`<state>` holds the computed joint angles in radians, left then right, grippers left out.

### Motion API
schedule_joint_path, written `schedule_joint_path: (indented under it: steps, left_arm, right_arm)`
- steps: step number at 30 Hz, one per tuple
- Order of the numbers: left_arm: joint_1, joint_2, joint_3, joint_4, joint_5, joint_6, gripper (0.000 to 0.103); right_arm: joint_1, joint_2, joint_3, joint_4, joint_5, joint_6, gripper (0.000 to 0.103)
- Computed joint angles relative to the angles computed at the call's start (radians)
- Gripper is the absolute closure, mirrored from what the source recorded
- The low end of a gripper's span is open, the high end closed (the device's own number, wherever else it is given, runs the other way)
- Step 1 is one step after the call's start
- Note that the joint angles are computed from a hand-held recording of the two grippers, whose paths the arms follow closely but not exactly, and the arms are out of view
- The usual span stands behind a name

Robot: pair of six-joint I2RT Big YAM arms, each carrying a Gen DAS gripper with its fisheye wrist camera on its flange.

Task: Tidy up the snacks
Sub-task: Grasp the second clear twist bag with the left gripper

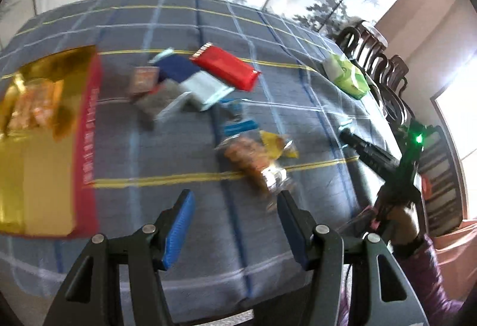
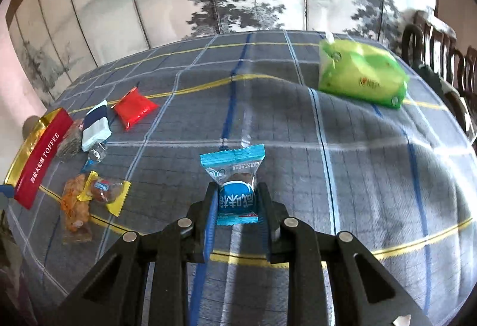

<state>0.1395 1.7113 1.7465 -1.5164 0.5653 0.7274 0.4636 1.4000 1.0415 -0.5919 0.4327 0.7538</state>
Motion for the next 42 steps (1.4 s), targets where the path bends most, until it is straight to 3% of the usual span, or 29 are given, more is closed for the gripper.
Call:
schedule_joint_path:
  steps: [6, 10, 13, 19, 28, 31, 33, 39, 42]
  left_arm:
    - [-0.088, 0.024, 0.004, 0.013, -0.053, -0.070, 0.044]
    - [-0.116, 0.070, 0.037, -0.046, -0.065, -0.098, 0.044]
    - [-0.147, 0.079, 0.031, -0.007, -0.120, -0.148, 0.046]
    - [-0.183, 0.095, 0.027, 0.006, -0.186, -0.198, 0.046]
    - [-0.233, 0.061, -0.041, 0.140, -0.286, -0.224, 0.046]
    - [-0.248, 0.016, -0.105, 0.219, -0.336, -0.180, 0.056]
    - [-0.240, -0.003, -0.133, 0.245, -0.323, -0.164, 0.065]
    - [-0.154, -0.095, -0.228, 0.321, -0.272, -0.164, 0.065]
    - [-0.103, -0.138, -0.242, 0.302, -0.215, -0.126, 0.065]
  right_arm:
    - [0.004, -0.029, -0.057, 0.080, -0.021, 0.001, 0.080]
    - [0.002, -0.036, -0.072, 0.120, -0.038, -0.009, 0.080]
    - [0.004, -0.041, -0.080, 0.143, -0.044, -0.018, 0.080]
    - [0.004, -0.054, -0.100, 0.189, -0.061, -0.028, 0.080]
    - [0.002, -0.063, -0.116, 0.224, -0.076, -0.035, 0.080]
    - [-0.001, -0.066, -0.119, 0.231, -0.080, -0.029, 0.080]
    - [-0.002, -0.066, -0.120, 0.232, -0.082, -0.025, 0.080]
    - [0.001, -0.044, -0.094, 0.188, -0.060, -0.012, 0.080]
    - [0.011, -0.021, -0.068, 0.153, -0.033, -0.021, 0.080]
